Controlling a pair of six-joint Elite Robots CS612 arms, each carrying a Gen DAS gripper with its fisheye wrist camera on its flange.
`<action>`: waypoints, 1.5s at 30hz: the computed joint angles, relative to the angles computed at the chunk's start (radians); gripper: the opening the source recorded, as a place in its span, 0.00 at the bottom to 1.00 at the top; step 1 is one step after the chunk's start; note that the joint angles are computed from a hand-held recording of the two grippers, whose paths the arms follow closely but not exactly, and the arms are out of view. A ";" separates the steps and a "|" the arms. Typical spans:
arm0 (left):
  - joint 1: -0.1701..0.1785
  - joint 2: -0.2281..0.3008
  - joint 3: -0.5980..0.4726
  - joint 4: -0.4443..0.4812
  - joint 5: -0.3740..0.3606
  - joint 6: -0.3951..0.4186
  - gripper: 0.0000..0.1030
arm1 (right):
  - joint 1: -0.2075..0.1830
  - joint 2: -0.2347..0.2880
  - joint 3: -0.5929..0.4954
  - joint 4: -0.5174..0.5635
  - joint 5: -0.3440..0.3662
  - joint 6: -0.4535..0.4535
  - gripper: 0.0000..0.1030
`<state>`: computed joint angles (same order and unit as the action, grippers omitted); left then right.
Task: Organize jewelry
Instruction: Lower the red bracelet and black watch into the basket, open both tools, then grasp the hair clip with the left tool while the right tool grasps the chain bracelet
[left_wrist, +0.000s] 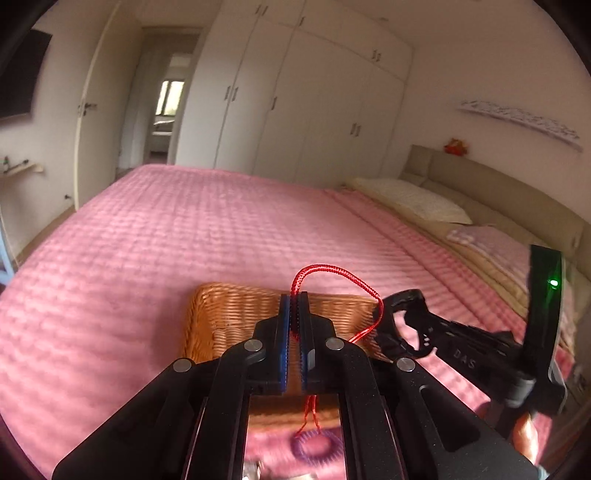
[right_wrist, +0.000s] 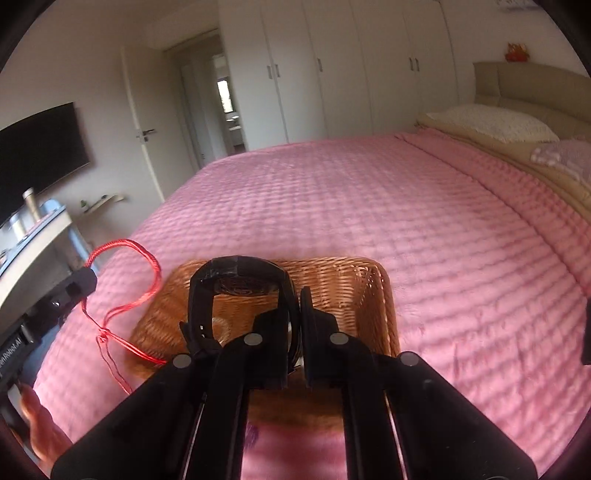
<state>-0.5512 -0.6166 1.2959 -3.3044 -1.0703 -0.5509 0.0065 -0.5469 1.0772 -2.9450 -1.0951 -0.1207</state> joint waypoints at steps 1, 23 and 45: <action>0.006 0.018 -0.025 0.017 0.000 -0.010 0.02 | 0.003 0.019 -0.029 0.027 -0.006 0.001 0.05; 0.036 0.052 -0.044 0.157 -0.066 -0.112 0.36 | 0.002 0.054 -0.071 0.155 0.005 -0.009 0.40; -0.070 -0.122 0.362 0.067 -0.075 -0.368 0.36 | -0.006 -0.147 0.335 0.194 0.088 -0.399 0.23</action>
<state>-0.6211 -0.7390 1.6580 -3.2376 -1.1457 -0.9191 0.0009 -0.6940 1.4118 -2.7510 -1.0068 -0.5196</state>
